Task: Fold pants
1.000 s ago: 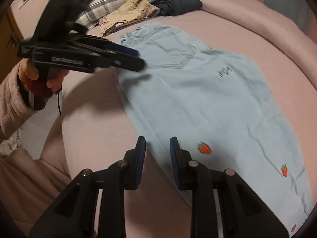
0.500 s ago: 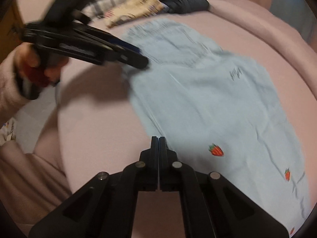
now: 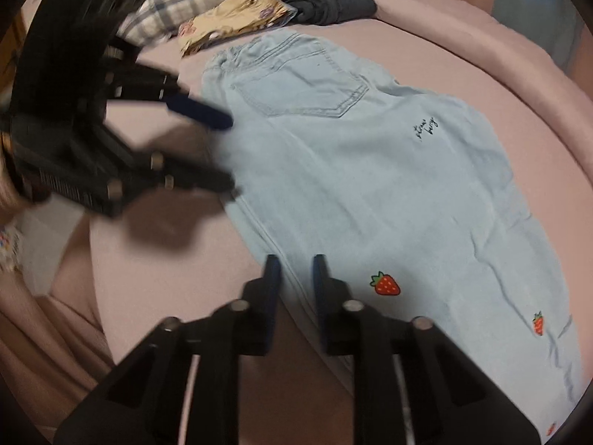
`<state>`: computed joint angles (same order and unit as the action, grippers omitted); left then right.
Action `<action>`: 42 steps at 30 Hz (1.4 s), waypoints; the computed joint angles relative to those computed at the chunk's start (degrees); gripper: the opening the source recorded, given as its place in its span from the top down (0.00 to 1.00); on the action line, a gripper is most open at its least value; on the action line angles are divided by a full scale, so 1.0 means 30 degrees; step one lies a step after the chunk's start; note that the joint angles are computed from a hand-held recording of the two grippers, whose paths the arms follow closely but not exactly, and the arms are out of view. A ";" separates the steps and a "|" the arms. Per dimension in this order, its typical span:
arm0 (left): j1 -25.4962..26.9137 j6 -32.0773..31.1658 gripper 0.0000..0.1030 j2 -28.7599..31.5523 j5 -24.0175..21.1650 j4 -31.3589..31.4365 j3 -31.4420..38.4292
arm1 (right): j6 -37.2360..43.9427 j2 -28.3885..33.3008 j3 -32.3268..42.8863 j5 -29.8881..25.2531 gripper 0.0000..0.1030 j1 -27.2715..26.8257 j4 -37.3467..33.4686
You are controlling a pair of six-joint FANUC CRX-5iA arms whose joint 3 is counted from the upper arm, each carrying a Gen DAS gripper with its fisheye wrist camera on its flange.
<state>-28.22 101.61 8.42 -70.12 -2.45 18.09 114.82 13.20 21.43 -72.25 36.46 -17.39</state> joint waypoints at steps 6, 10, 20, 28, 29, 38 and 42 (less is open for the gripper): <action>0.0247 0.0041 1.00 -0.0293 0.0377 0.0481 -0.0456 | -0.0746 0.0286 0.1016 -0.1008 0.92 -0.0593 -0.1227; 0.0627 -0.0187 1.00 -0.0954 0.1010 0.1509 -0.1460 | -0.0363 0.0031 0.1169 -0.1470 0.93 -0.1058 -0.2201; 0.0384 0.0789 1.00 -0.1138 0.0778 0.0417 -0.0732 | -0.0456 -0.0140 0.1002 -0.1721 0.82 -0.1749 -0.3346; 0.0413 0.3064 0.93 0.0292 -0.1139 -0.3986 0.1174 | -0.3558 -0.1661 -0.0767 0.0156 0.80 -0.3141 -0.0429; 0.0957 0.3633 0.93 0.0470 -0.1339 -0.4354 0.0949 | -0.4559 -0.1773 -0.1438 0.0404 0.80 -0.3090 0.1264; 0.2746 0.5140 0.84 0.0313 -0.1131 -0.2747 0.1229 | -0.7684 -0.3408 -0.3485 0.0534 0.85 -0.5858 0.2013; 0.1888 0.5831 0.46 0.0039 -0.1599 -0.3345 0.1665 | -1.0491 -0.4311 -0.4641 0.1982 0.81 -0.7731 0.2181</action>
